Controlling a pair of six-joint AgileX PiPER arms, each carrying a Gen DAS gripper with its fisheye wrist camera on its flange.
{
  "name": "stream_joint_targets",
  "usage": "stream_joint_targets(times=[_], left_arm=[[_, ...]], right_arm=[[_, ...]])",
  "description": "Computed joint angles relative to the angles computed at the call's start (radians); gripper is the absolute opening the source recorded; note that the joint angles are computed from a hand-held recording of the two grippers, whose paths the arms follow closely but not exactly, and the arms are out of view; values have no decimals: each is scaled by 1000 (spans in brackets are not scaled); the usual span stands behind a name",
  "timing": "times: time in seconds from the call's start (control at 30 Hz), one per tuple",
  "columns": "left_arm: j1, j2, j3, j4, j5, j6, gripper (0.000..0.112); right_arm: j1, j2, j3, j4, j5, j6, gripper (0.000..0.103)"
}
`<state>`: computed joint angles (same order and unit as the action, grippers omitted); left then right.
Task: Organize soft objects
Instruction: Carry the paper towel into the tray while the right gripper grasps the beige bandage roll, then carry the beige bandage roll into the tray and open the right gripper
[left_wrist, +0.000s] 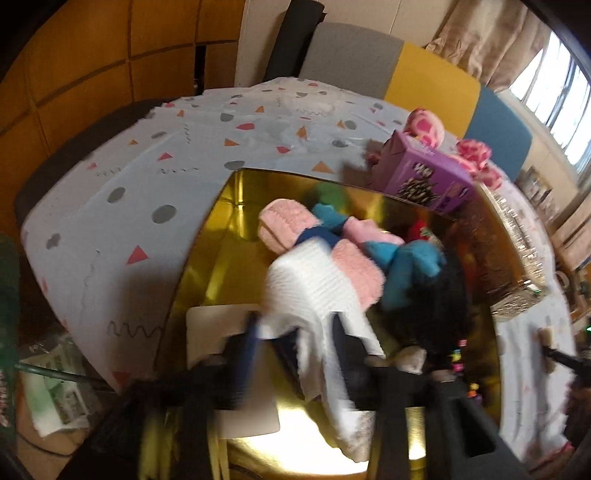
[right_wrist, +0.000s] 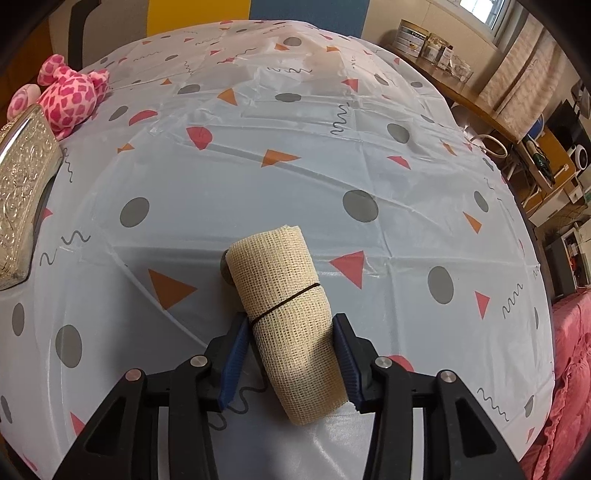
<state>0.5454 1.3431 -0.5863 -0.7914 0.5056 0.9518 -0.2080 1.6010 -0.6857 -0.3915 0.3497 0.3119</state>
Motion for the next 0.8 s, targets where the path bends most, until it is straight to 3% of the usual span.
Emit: stream_joint_targets(times=[0.23,0.3,0.53,0.63,0.8], left_arm=[[-8,-132,92,-30,-122,64,62],[-10,-170,110,10,-141,26,71],[-8,-276,127,41,-108,-10,77],[-24,-294,125,59,-94,-25,78],[-41,-309,130,65,-71,-34,78]], right_arm=[[-16,19,-6,-60,-17,66,46],[-21,21,-9,-68,-18,79,46],[-48,42,-49,36,7,56,46],[-50,46,-88,201,24,-27,45],[27,109,-247,292,115,23,45]])
